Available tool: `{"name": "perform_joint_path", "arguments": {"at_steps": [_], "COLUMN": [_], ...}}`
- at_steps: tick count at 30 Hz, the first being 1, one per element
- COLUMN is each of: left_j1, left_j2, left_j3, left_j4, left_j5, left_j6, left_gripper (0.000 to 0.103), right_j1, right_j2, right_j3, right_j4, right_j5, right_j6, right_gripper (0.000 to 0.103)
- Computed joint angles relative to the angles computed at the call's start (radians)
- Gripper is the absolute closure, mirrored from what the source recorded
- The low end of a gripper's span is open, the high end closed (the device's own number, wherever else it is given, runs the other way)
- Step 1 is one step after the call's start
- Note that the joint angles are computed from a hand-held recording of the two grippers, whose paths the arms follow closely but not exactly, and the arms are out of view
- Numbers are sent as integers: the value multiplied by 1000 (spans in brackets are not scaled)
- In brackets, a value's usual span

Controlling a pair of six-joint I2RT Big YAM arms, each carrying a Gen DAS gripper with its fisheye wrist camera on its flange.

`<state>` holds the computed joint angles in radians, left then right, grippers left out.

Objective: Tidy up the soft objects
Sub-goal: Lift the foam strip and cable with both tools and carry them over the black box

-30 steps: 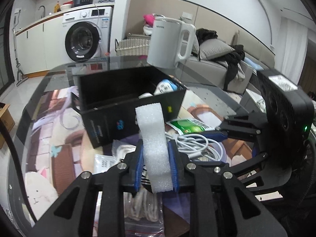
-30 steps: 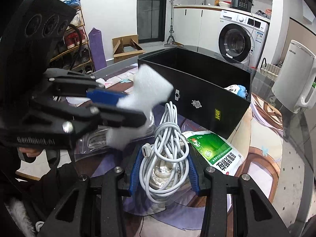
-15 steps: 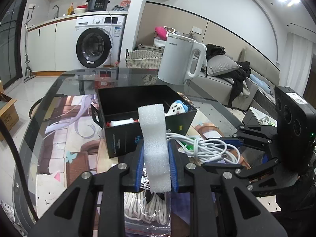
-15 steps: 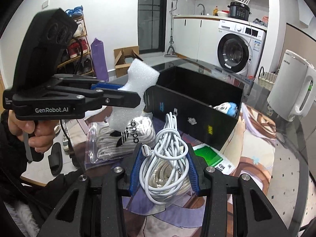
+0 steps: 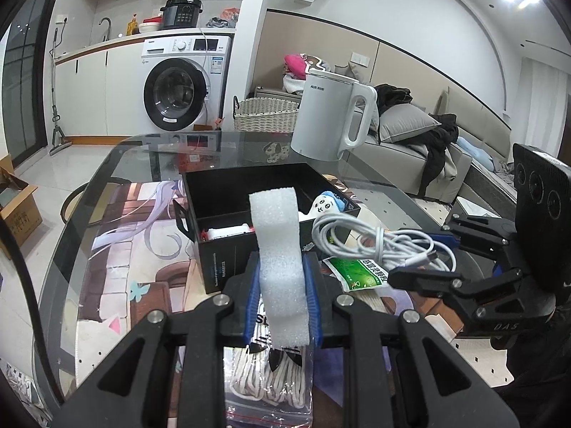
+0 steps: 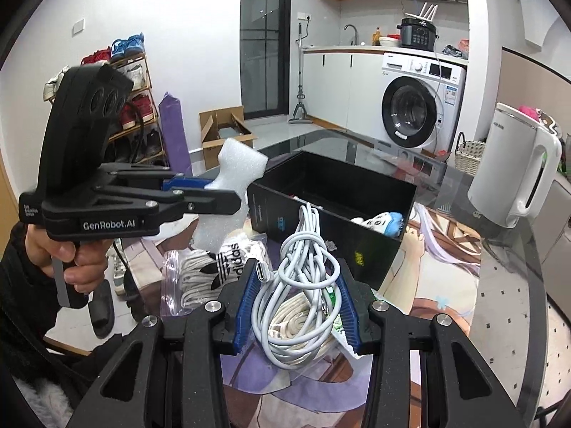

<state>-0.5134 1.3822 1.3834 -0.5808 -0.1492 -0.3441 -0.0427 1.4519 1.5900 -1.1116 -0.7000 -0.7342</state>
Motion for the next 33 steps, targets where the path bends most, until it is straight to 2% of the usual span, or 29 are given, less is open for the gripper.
{"name": "perform_joint_path", "arguments": {"at_steps": [5,14,33], "left_j1": [-1,11,51], "left_j2": [4,22,137], "left_j3": [7,38,205], "left_j4": [-2,-6,-71], "left_j5": [-8,-20,-20], "left_j6": [1,11,67], "left_gripper": [82,82,82], "right_j1": [-5,-10,32], "right_j2": [-6,12,157], "right_j3": [-6,23,215], "right_j4": [45,77,23], "right_j5": [-6,-8,41], "right_j6": [51,97,99], "right_gripper": [62,62,62]}}
